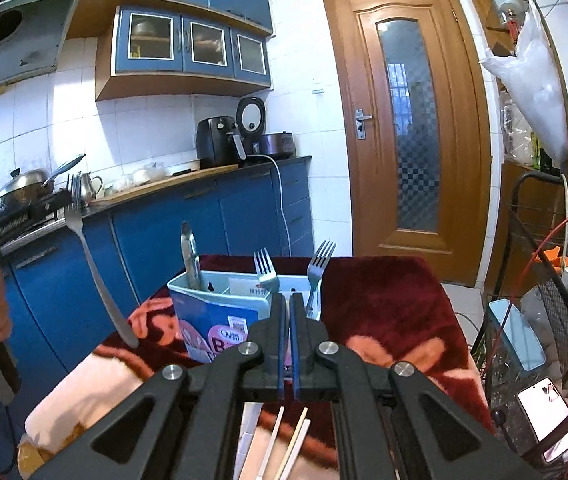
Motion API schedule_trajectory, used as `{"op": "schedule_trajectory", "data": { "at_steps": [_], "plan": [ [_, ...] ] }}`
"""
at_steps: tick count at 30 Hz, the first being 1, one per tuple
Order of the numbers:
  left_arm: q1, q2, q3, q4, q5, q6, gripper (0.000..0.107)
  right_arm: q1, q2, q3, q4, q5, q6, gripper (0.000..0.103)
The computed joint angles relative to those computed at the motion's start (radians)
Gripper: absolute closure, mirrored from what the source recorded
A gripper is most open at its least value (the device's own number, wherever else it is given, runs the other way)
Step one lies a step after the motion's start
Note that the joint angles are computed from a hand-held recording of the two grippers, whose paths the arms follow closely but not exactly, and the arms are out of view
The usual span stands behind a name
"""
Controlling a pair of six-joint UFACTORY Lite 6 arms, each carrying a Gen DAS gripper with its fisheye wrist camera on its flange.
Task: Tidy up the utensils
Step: 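Lift and carry the silver fork with the left tool while the right tool carries the plastic fork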
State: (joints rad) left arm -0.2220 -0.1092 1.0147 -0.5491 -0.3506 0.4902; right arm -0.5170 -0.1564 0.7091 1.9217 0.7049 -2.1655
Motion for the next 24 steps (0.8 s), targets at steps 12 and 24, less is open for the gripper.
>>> {"op": "schedule_trajectory", "data": {
  "at_steps": [12,24],
  "plan": [
    [-0.038,0.279,0.337,-0.206,-0.077,0.238,0.105,0.021,0.07,0.085,0.072,-0.023,-0.048,0.1],
    [-0.047,0.485,0.457,-0.187,-0.119,0.246,0.105,0.111,0.24,0.324,0.273,-0.111,-0.142,0.1]
  ]
}}
